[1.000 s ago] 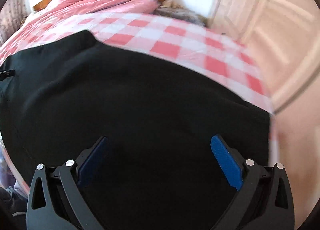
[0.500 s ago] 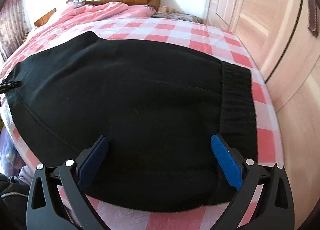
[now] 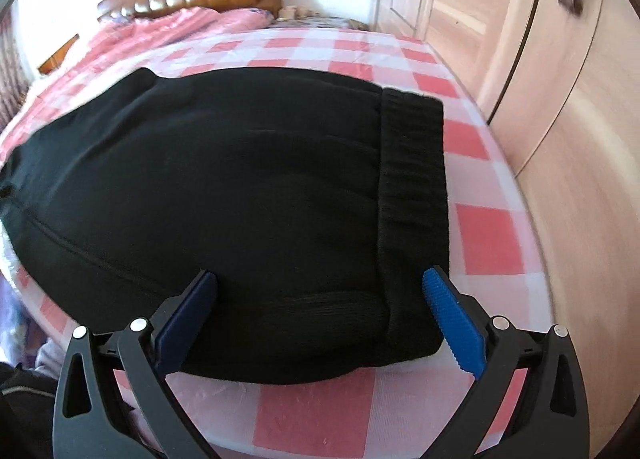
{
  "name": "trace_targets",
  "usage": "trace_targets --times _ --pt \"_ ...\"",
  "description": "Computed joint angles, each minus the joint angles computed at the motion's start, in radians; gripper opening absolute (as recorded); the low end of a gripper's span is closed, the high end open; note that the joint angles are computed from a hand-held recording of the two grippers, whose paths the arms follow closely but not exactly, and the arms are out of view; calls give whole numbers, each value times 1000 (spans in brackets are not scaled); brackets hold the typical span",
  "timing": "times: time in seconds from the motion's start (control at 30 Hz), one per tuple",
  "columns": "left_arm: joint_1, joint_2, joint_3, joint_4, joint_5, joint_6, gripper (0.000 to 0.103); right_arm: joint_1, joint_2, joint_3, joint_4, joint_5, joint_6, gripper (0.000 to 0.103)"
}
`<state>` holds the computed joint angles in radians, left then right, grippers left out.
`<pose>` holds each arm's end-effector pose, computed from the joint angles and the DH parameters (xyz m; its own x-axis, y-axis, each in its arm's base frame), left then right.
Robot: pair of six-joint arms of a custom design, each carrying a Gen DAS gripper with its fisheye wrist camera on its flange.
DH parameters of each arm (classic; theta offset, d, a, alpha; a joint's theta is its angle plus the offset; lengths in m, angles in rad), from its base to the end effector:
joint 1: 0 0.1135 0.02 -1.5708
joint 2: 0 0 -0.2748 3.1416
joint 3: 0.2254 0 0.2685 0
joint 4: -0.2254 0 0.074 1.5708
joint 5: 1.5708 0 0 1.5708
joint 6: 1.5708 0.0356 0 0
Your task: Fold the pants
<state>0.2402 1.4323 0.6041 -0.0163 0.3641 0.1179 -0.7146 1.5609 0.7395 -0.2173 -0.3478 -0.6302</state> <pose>0.2696 0.0530 0.1532 -0.7203 -0.0632 -0.6908 0.0928 0.9781 -0.1863 0.2300 -0.1835 0.1450 -0.8120 -0.0290 -0.5830 0.0086 0.9981 -0.0617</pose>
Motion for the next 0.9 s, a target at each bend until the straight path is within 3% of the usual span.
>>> trace_targets --times 0.07,0.17,0.23,0.33,0.47,0.63,0.9 --pt "181 15 58 -59 153 -13 101 74 -101 -56 42 75 32 98" --pt "480 148 227 -168 330 -52 101 166 -206 -64 -1 -15 84 98" --pt "599 233 330 -222 408 -69 101 287 -213 -38 -43 -69 135 98" --pt "723 441 573 -371 468 -58 101 520 -171 -11 -3 -18 210 98" --pt "759 681 837 -544 525 -66 100 865 -15 103 58 49 319 98" --pt "737 821 988 -578 578 -102 100 1160 144 265 60 116 395 98" --pt "717 902 1123 -638 583 -82 100 1301 352 507 -33 94 437 98"
